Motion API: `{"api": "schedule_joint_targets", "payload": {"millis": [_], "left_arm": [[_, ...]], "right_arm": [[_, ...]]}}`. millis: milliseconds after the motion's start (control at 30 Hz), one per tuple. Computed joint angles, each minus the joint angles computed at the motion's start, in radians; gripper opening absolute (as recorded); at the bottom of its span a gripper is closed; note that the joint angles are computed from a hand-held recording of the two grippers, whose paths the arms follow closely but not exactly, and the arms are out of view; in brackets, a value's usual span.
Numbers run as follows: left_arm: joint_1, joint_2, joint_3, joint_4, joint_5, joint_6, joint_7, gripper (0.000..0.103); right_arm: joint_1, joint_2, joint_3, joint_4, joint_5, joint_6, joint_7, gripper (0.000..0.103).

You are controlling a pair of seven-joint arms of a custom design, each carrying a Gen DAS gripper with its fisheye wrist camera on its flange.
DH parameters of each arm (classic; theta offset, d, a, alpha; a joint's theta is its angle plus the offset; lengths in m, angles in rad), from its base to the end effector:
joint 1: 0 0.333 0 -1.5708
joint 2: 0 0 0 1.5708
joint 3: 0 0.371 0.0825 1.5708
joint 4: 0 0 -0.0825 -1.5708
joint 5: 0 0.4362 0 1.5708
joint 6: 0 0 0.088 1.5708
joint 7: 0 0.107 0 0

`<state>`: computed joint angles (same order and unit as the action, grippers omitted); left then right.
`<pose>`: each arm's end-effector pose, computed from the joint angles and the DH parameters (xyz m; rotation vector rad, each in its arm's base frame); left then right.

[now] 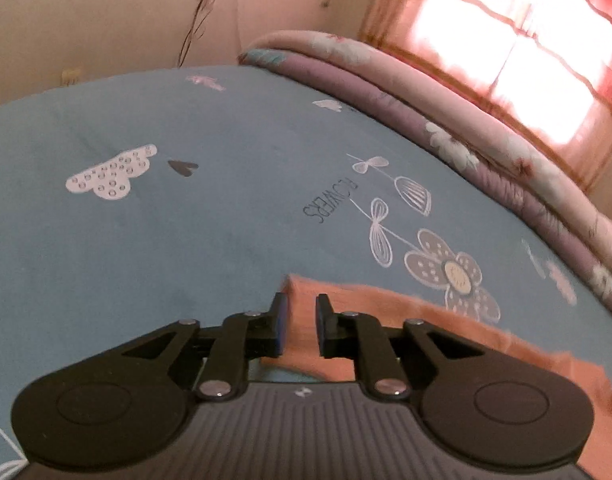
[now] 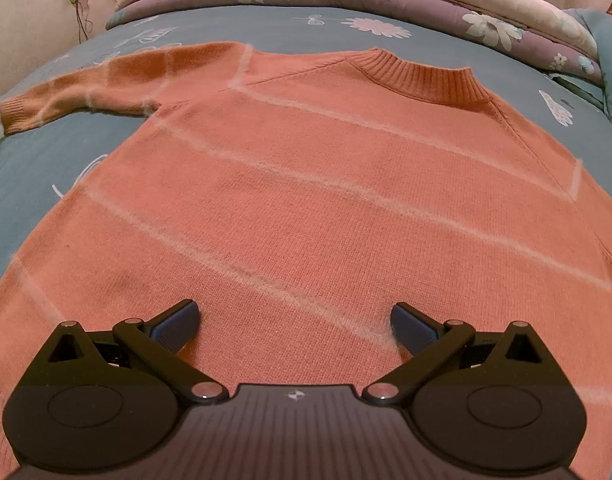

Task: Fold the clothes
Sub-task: 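Pull the held sleeve cuff outward from the body with the left gripper, then open the left gripper and lay the sleeve flat on the sheet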

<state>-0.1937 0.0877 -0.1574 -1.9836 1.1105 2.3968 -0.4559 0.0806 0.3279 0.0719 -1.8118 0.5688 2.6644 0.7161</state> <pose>0.6197 -0.2168 0.4896 -2.2508 0.7316 -0.7613 0.7313 0.0912 0.4400 -2.2169 1.2317 -0.3755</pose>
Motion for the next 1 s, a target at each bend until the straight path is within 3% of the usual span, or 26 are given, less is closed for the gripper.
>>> {"api": "schedule_joint_targets", "payload": {"millis": [67,100,233,300,433,567,700,767,867,1000], "left_arm": [[-0.002,-0.002,-0.003,-0.013,0.011,0.039,-0.009,0.044],[-0.002,-0.002,-0.003,-0.020,0.016,0.064,-0.017,0.047],[0.011,0.040,0.010,-0.012,0.010,0.248,-0.076,0.048],[0.012,0.079,0.036,0.006,0.064,0.361,-0.201,0.048],[-0.003,0.159,0.080,0.052,0.032,0.444,-0.322,0.048],[-0.067,0.194,0.144,0.095,0.229,0.386,-0.590,0.054],[-0.071,0.206,0.132,0.109,0.349,0.307,-0.759,0.049],[-0.070,0.206,0.103,0.118,0.281,0.229,-0.649,0.016],[-0.091,0.193,0.089,0.125,0.286,0.136,-0.576,0.010],[-0.099,0.168,0.064,0.139,0.275,0.059,-0.460,0.009]], "right_arm": [[-0.003,0.001,0.004,-0.001,0.006,0.005,-0.011,0.103],[-0.002,0.001,0.004,-0.002,0.006,0.007,-0.012,0.103],[0.003,0.003,0.001,-0.001,-0.001,0.013,-0.002,0.103],[0.002,0.001,0.002,-0.004,0.000,0.017,-0.003,0.103],[0.000,-0.001,0.004,-0.007,0.004,0.017,-0.007,0.103],[-0.003,0.000,0.007,-0.007,0.013,0.019,-0.018,0.103],[-0.008,0.001,0.011,-0.007,0.025,0.020,-0.032,0.103],[-0.009,0.001,0.011,-0.008,0.029,0.020,-0.038,0.103],[-0.009,0.000,0.011,-0.008,0.032,0.021,-0.041,0.103],[-0.007,0.001,0.010,-0.010,0.036,0.027,-0.043,0.103]]}}
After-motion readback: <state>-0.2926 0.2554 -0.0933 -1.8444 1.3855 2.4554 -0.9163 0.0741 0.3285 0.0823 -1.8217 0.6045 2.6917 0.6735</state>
